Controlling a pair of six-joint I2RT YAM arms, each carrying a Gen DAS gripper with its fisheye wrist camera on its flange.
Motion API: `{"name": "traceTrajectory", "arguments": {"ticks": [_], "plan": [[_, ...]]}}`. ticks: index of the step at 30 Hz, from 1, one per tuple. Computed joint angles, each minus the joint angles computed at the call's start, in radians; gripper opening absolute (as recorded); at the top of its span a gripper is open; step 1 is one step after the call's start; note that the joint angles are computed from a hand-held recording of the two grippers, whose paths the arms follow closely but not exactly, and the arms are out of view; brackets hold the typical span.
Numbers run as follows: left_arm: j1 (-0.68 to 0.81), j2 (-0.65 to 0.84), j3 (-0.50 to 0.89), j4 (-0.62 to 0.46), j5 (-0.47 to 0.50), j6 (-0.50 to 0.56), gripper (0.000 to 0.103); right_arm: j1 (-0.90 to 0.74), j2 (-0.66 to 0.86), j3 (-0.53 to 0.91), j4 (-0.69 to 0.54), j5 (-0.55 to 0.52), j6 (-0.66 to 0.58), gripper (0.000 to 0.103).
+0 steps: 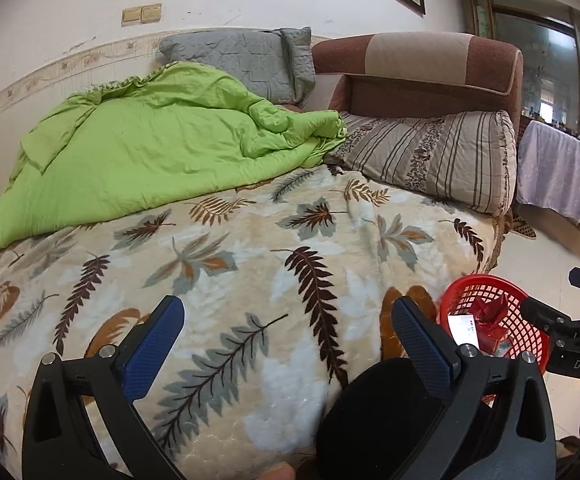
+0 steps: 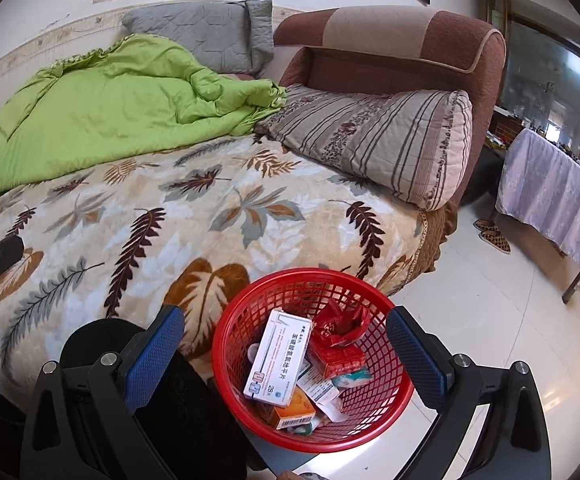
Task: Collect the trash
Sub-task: 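Raise both open tools away from the red wastebasket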
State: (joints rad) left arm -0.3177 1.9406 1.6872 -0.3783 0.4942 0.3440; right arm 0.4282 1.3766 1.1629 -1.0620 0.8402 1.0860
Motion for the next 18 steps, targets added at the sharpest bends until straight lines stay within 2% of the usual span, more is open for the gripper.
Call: {"name": "traceTrajectory", "arguments": {"ticks": [6, 10, 18], "plan": [[0.001, 0.012, 0.025, -0.028, -0.008, 0.008, 0.103, 0.0, 0.005, 0.003, -0.017, 0.003, 0.022, 0.102], [-0.019, -0.02, -0.037, 0.057, -0.102, 0.017, 0.103, -0.005, 0.001, -0.002, -0.015, 0.0, 0.023, 0.102], [-0.011, 0.01, -0.002, 0.03, -0.091, 0.007, 0.103, -0.016, -0.006, -0.019, 0.003, -0.015, 0.017, 0.102]]}}
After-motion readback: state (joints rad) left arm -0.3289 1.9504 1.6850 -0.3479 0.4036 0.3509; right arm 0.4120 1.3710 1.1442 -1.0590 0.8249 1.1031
